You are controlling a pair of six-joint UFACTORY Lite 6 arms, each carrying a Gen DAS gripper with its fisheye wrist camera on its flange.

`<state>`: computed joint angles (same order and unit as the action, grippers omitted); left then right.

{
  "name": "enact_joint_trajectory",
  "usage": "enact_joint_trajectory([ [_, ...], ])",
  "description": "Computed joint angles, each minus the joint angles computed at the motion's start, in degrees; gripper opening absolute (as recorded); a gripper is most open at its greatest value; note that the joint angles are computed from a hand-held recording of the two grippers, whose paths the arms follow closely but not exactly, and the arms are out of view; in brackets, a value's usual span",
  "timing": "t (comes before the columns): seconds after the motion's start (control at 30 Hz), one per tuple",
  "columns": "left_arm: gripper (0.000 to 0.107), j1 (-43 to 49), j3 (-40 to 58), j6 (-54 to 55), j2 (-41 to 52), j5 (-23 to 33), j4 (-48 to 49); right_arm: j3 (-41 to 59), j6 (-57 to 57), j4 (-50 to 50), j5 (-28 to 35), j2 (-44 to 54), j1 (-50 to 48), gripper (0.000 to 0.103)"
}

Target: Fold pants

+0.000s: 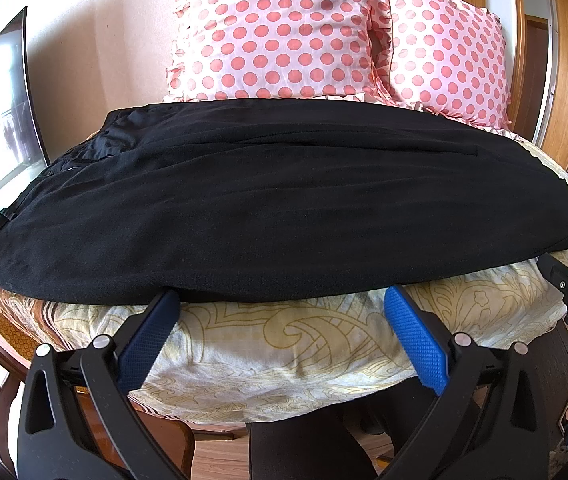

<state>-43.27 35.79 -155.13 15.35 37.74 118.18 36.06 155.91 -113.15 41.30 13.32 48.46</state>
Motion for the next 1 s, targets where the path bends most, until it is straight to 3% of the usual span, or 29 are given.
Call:
enact_joint_trajectory([
  [0.7, 0.101, -0.32, -0.35, -0.37, -0.04, 0.27, 0.01, -0.22, 0.55, -0.42, 0.26, 0.12, 0.09, 0.102],
  [0.9, 0.101, -0.36, -0.15, 0.55, -0.14, -0.06, -0.93, -3.07, 8.76, -10.58, 1.97, 2.38, -0.86, 0.102],
  [1.0, 0.101, -0.15, -2.1, 0.33, -2.32, -0.91, -0.1, -8.26, 9.57, -14.3, 1.45, -3.52, -3.57, 0.102],
])
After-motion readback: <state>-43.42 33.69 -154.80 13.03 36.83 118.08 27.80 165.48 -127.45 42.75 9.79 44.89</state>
